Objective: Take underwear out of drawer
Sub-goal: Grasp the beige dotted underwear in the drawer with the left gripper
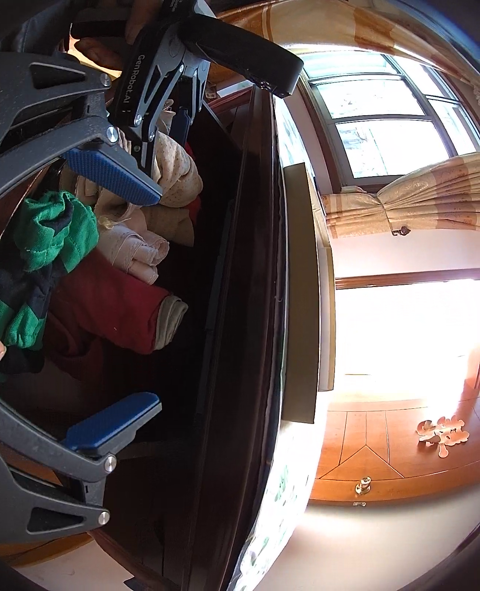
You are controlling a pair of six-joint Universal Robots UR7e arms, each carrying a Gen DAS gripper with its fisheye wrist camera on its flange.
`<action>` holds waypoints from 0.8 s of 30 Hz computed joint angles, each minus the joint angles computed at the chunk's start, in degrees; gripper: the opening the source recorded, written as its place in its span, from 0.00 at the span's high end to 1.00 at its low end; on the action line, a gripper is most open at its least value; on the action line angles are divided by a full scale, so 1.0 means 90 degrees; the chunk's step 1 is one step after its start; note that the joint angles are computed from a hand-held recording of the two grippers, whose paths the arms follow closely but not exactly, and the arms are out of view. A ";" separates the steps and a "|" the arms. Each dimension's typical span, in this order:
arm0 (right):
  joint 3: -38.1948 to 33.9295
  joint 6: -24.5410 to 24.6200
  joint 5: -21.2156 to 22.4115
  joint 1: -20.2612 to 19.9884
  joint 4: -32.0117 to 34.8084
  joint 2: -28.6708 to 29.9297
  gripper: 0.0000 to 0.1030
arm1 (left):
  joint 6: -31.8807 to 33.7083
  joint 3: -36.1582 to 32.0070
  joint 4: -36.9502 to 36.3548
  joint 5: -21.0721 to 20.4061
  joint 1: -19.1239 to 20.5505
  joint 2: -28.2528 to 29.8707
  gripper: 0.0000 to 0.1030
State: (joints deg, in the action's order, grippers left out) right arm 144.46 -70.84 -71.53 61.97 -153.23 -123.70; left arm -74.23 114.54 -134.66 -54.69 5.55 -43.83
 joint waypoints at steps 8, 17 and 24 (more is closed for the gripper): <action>-0.0209 0.0453 -0.0145 -0.0036 -0.0058 0.0142 0.00 | 0.0281 0.0511 -0.1196 0.0109 -0.0113 -0.0014 0.63; -0.0437 0.0647 -0.0938 0.0340 0.0025 0.0378 0.01 | 0.0056 0.0839 -0.1523 0.0750 -0.0489 -0.0220 0.69; -0.0668 0.0784 -0.1791 0.0916 -0.0219 0.0806 0.01 | -0.0096 0.0846 -0.1064 0.1165 -0.0703 -0.0497 0.69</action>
